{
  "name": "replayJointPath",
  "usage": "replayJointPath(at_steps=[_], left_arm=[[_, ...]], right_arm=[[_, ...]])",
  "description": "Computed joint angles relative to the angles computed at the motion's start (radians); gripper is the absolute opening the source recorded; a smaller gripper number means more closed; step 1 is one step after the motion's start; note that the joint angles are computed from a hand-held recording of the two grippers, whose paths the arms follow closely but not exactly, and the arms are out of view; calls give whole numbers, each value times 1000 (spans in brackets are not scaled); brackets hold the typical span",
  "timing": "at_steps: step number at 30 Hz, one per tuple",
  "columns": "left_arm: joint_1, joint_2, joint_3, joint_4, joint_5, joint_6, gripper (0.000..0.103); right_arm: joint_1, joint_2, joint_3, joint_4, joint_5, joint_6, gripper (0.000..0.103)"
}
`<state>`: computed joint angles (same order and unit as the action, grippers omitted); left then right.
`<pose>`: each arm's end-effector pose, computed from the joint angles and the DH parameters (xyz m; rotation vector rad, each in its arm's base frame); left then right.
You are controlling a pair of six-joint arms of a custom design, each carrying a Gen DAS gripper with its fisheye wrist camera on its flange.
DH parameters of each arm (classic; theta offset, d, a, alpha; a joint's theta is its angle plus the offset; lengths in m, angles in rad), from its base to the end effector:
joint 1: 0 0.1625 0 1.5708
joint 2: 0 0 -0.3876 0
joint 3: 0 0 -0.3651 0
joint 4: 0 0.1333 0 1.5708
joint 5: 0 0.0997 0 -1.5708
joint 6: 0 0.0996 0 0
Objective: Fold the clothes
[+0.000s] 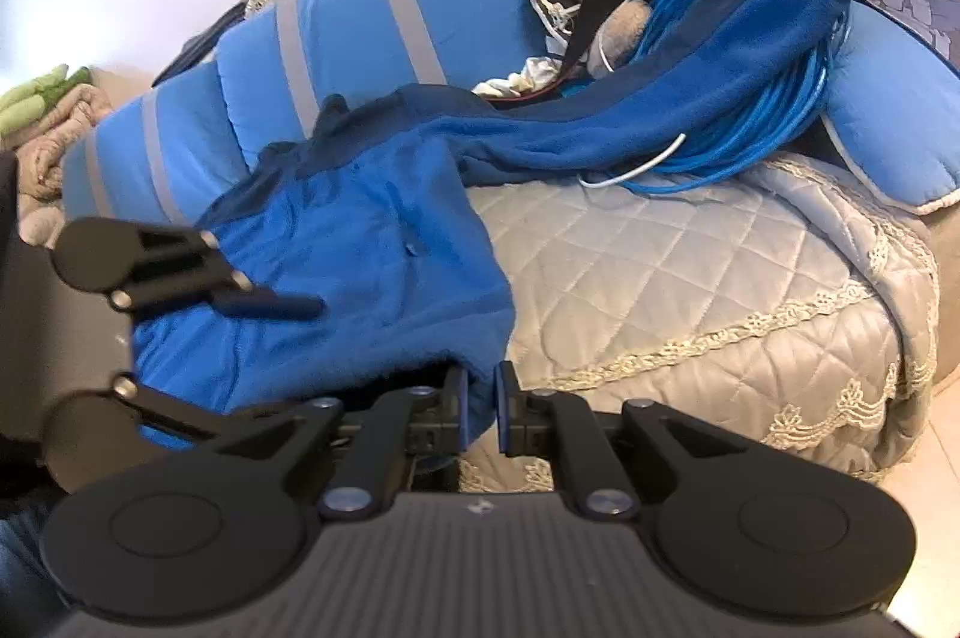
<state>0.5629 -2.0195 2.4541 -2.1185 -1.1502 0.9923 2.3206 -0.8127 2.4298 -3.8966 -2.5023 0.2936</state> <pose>-0.1375 -0.2925 0.2789 2.2693 1.4958 -0.1584 0.2871 -0.2300 0.0990 0.1048 -2.3667 1.3305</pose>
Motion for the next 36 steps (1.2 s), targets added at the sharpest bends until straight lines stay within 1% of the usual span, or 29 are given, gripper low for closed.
replayJointPath(at_steps=[2, 3, 4, 5, 6, 7, 8, 10, 11, 14, 15, 20, 23, 28, 31, 32, 35, 36], left_arm=[[11, -14, -12, 19, -5, 26, 9], [27, -14, -22, 19, -9, 45, 9], [44, -10, -37, 26, -12, 57, 9], [60, -7, -54, 35, -12, 68, 9], [77, -6, -70, 42, -11, 79, 9], [92, -4, -84, 46, -8, 89, 9], [107, -3, -97, 50, -4, 100, 9], [128, -4, -115, 62, 7, 116, 9], [137, -6, -121, 67, 16, 123, 9], [160, -3, -135, 78, 44, 139, 9], [165, -2, -139, 84, 54, 143, 9], [192, 2, -152, 96, 78, 151, 9], [194, -7, -155, 113, 58, 139, 9], [170, -36, -125, 118, 28, 143, 9], [158, -49, -103, 116, 17, 149, 9], [156, -52, -95, 113, 17, 156, 9], [155, -61, -79, 108, 17, 169, 9], [154, -66, -74, 107, 17, 172, 9]], right_arm=[[9, -2, -2, -1, 5, -13, 10], [8, -5, 4, -9, 26, -21, 16], [5, -7, 13, -23, 52, -27, 26], [0, -7, 23, -42, 77, -34, 40], [-2, -4, 31, -56, 93, -35, 50], [-2, 0, 37, -66, 103, -30, 57], [-2, 5, 43, -76, 113, -26, 60], [-6, 15, 57, -115, 154, -23, 71], [-7, 21, 60, -131, 170, -20, 72], [-28, 31, 67, -167, 222, 12, 75], [-42, 36, 72, -193, 250, 31, 76], [-157, 76, 123, -370, 454, 176, 77], [-207, 87, 135, -397, 534, 246, 78], [-301, 102, 150, -451, 676, 356, 78], [-336, 81, 156, -430, 727, 399, 78], [-339, 67, 155, -404, 730, 411, 77], [-327, 26, 144, -308, 709, 433, 74], [-327, 18, 141, -287, 709, 442, 72]])
